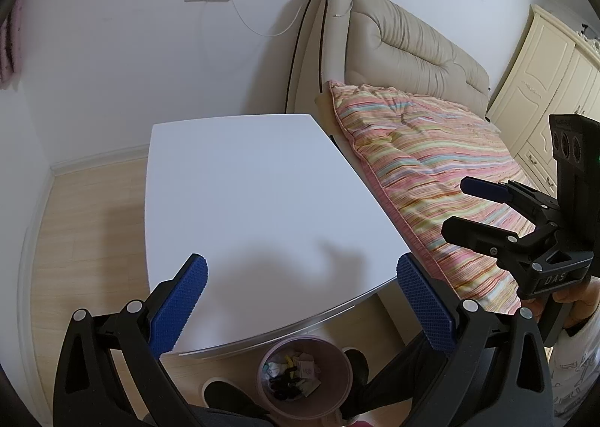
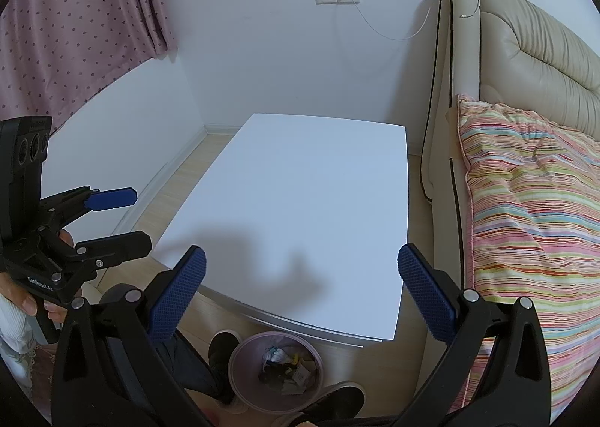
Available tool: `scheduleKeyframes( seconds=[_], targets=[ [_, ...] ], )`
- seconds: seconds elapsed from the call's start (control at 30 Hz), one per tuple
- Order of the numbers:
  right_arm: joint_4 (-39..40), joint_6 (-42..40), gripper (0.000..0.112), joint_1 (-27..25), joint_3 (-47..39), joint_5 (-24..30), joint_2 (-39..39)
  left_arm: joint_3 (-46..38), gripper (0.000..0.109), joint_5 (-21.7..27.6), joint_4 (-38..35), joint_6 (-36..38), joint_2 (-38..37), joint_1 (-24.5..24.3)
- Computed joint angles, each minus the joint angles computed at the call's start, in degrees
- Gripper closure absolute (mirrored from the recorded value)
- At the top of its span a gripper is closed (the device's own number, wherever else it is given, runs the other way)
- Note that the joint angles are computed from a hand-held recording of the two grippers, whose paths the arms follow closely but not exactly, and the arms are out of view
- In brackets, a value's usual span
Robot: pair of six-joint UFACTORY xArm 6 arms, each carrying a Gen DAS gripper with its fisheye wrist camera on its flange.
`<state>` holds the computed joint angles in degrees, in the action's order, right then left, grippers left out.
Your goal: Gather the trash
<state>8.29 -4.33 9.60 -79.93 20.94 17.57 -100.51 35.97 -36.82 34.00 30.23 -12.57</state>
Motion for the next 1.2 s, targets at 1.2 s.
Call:
scheduleKeyframes(
  seconds=[1.2],
  targets=[
    [0.2, -0.2, 0.012, -0.1, 0.5, 0.1, 0.0, 0.5, 0.012, -0.2, 1.2, -0.4, -0.1, -0.7]
  ],
)
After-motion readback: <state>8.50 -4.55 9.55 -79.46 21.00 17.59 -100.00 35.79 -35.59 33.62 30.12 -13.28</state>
